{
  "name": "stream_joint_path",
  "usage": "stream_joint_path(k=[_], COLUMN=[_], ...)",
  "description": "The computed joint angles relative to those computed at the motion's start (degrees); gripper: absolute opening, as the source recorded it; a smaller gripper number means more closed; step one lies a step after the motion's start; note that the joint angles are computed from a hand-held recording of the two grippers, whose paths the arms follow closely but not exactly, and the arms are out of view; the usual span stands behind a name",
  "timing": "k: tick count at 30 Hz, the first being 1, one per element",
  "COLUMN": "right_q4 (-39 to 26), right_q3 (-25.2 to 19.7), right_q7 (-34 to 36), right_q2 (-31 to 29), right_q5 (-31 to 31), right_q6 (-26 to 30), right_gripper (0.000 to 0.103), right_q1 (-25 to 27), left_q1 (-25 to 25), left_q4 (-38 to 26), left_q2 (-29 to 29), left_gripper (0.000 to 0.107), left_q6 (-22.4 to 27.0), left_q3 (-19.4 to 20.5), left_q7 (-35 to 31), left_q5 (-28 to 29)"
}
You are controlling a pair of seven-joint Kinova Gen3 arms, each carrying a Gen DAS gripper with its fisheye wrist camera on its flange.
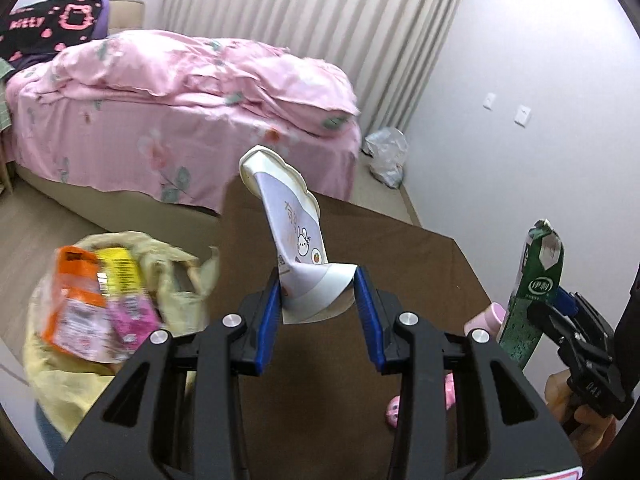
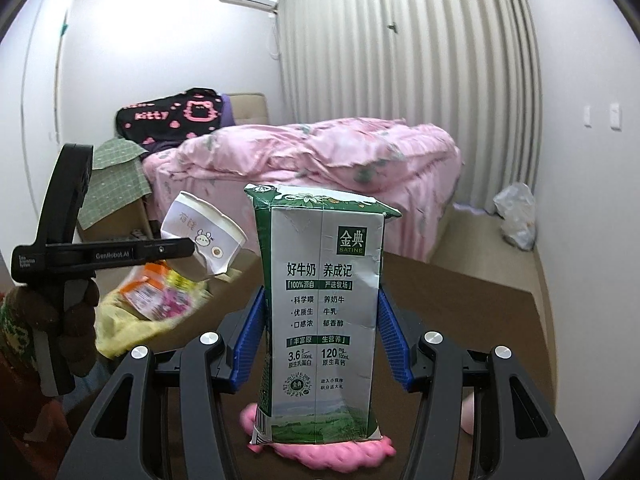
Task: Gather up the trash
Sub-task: 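Carry the cup and carton over the yellow bag and open both tools to drop them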
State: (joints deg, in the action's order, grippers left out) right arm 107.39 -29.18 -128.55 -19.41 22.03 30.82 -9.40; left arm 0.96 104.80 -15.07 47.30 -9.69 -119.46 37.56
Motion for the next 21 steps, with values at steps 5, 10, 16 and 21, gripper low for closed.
stream_joint_path(k=[5,10,16,21], right_q4=[-6.1,-13.2,-22.6,-30.5], right_q3=[-4.2,-7.5,-6.9,-4.8], right_q7=[-1.7,-4.9,-4.3,-0.1], right_q2=[6.1,15.3,27.0,35.4], right_q5=[4.7,12.0,16.8,14.7], right_q6=[-0.1,0.8,2.3,2.4], right_gripper=[0.051,0.051,0.051,0.051], right_q1=[-1.1,-5.2,-12.7,-17.0], left_q1=[-3.4,-6.8,-12.8,-16.4], left_q4=[0.9,2.3,4.1,5.2], left_q2=[-2.5,-1.6,2.0,4.6], left_gripper=[0.034,0.034,0.031,0.019], left_q6=[-0.5,-0.9,-1.7,-3.1], left_q3=[-4.3,-10.0,-13.2,-12.9], left_q7=[-1.1,-2.8,-6.9,-10.8], left_q5=[-2.7,-4.1,-1.5,2.0])
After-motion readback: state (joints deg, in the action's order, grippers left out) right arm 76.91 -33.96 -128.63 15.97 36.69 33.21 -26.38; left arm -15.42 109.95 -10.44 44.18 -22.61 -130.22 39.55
